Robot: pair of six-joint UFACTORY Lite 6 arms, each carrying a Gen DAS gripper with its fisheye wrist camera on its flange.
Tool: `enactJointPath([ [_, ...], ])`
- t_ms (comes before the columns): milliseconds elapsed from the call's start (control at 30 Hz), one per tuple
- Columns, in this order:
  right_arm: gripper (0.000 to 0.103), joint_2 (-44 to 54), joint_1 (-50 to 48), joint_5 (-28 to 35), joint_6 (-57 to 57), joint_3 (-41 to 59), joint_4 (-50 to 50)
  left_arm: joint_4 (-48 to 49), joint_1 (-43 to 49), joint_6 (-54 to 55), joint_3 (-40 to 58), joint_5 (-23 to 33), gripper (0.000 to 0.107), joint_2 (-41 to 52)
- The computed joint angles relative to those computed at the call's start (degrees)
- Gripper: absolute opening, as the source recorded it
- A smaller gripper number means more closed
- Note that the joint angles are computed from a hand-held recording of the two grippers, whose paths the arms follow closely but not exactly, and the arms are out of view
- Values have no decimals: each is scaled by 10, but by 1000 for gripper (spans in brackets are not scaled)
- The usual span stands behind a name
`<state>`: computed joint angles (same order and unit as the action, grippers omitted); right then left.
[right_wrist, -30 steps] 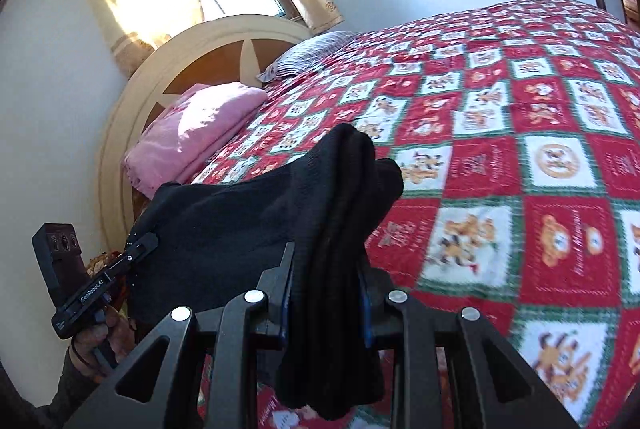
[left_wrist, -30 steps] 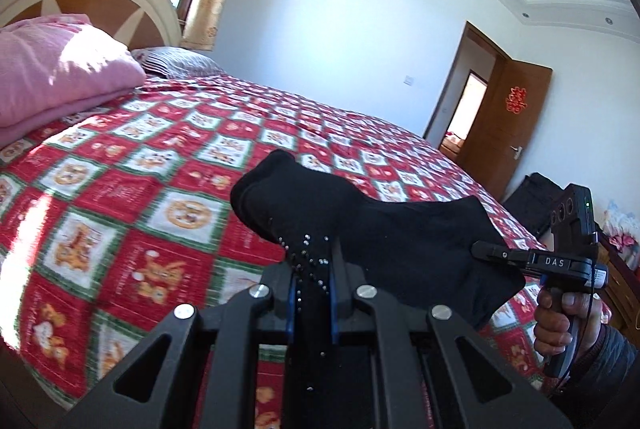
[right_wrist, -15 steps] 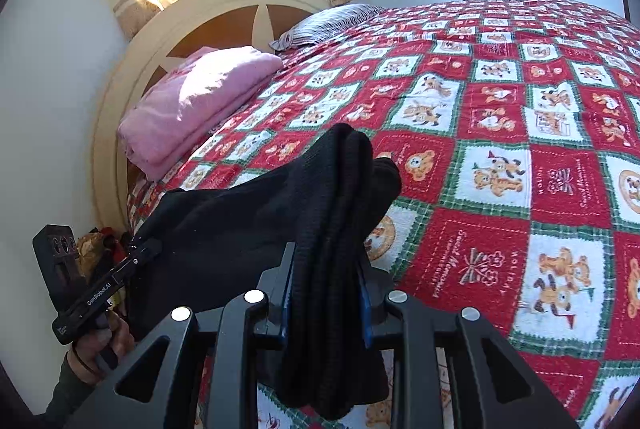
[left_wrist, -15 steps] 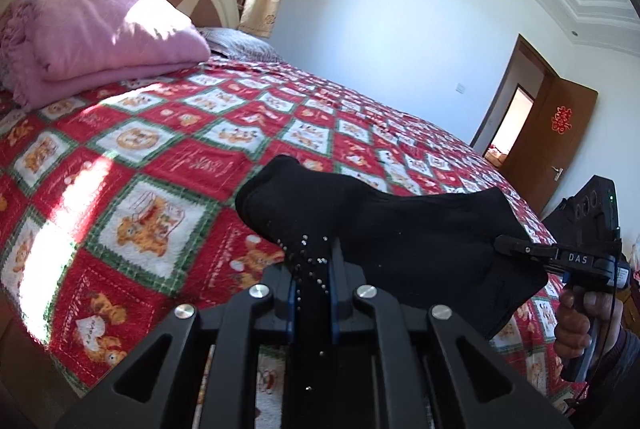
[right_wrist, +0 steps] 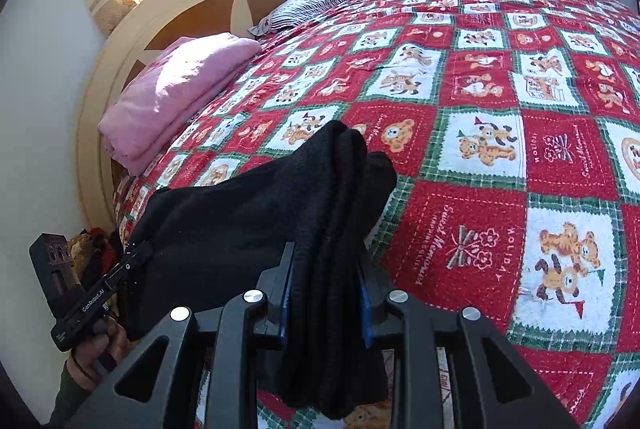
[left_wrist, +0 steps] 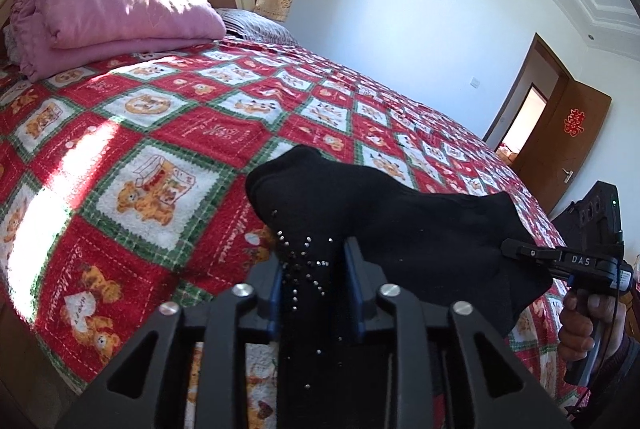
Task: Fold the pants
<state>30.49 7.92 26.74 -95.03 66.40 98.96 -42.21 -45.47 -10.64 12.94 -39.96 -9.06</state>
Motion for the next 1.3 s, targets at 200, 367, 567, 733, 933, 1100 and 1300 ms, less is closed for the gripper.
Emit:
enactJointPath([
  [200,30,9,0,-11,-3,3,8,-14,-1,10,7,-4,47,22],
  [367,51,11,-9,-34,-22,0,36,-109,-11,75,9,3,77,15],
  [567,55,-95,-53,-60,-147,-111,203,-351,-80,263,13,-32,86,-44],
  [733,57,-247,-79,-84,-280,-254,317,-483,-169,363,23,-108,98,-111],
  [933,60,-424,-114,-103,-272,-393,267,-531,-250,412,69,-158,100,-132],
  [1100,64,-539,-123,-142,-150,-431,148,-548,-304,438,120,-194,101,-96],
  [1300,68,-657,-88,-187,28,-446,-35,-550,-336,465,166,-215,103,-65],
])
